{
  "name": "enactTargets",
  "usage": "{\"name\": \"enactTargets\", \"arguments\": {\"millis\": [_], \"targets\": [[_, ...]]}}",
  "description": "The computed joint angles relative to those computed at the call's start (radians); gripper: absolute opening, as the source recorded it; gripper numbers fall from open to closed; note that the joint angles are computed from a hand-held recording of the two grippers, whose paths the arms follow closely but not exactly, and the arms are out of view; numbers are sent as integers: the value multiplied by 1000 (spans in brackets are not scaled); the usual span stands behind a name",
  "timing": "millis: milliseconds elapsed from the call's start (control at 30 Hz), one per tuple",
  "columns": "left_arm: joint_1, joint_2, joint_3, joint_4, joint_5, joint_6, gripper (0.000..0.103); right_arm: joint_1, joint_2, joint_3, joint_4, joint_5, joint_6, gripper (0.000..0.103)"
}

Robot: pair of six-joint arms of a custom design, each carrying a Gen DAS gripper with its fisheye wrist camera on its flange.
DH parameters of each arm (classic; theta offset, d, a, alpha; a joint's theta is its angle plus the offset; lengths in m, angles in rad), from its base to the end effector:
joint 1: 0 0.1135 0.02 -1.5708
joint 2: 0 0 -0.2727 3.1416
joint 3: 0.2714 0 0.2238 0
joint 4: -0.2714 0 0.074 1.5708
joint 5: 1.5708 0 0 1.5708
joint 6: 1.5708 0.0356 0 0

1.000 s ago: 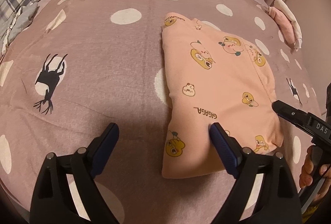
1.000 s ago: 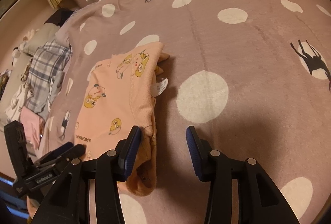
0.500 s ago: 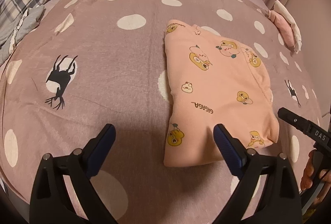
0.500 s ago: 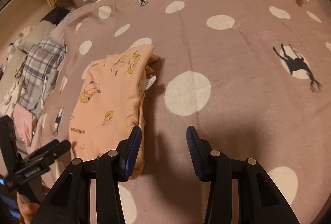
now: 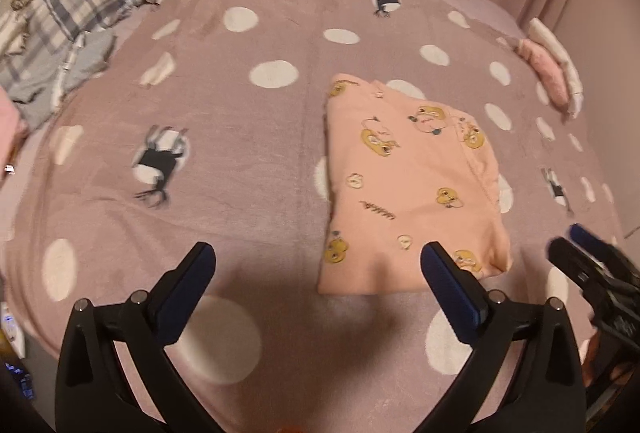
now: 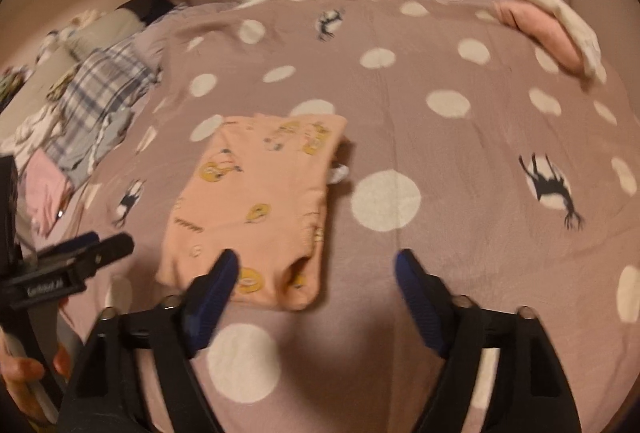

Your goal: Fold small clothes

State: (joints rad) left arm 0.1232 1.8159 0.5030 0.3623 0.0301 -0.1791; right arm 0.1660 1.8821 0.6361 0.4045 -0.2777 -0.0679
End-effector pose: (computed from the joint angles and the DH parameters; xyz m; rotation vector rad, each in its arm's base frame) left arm 0.2610 0.0312 0.0957 -0.3677 2.4949 -0.0605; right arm 0.2956 0.0594 0.1072 -0.4073 2.3695 0.3800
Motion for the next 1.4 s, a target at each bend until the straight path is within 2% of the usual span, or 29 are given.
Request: {"name": "enactTargets", "arguments": {"millis": [33,67,200,300,433,500,567,667,767,900,1400], "targets": [[-2,-20,-7,-8,1,3,103,13,-27,-23,17,14,-11,100],[-1,-40,-17,-11,6,7,103,26,-57,-48,34,25,-25,102],[-20,-143,-43,-72,-15,13,103,72,-147,-101,48,75,-71,102],[-43,-219,-56,-123,-65,10,103,80,-218,-133,47,58,-76,102],[-58,-322,-68,-190,-81,7,103,84,-316,-163,19,32,-68,102],[-85,-367,-75,-221,-126,2,103,94,-347,-173,11,34,-74,102],[-114,-382,-84,-225,-172,-6,103,100,-335,-169,11,30,-75,102],[-105,-378,-93,-226,-135,-15,103,113,-271,-144,6,62,-53,102],[-104,-359,-97,-222,-148,-17,103,118,-237,-128,-15,60,-38,102],[-125,-358,-105,-217,-175,-24,103,127,-243,-131,-28,81,-32,102],[-162,-355,-103,-216,-204,-26,103,102,-260,-126,-60,51,-24,102]]}}
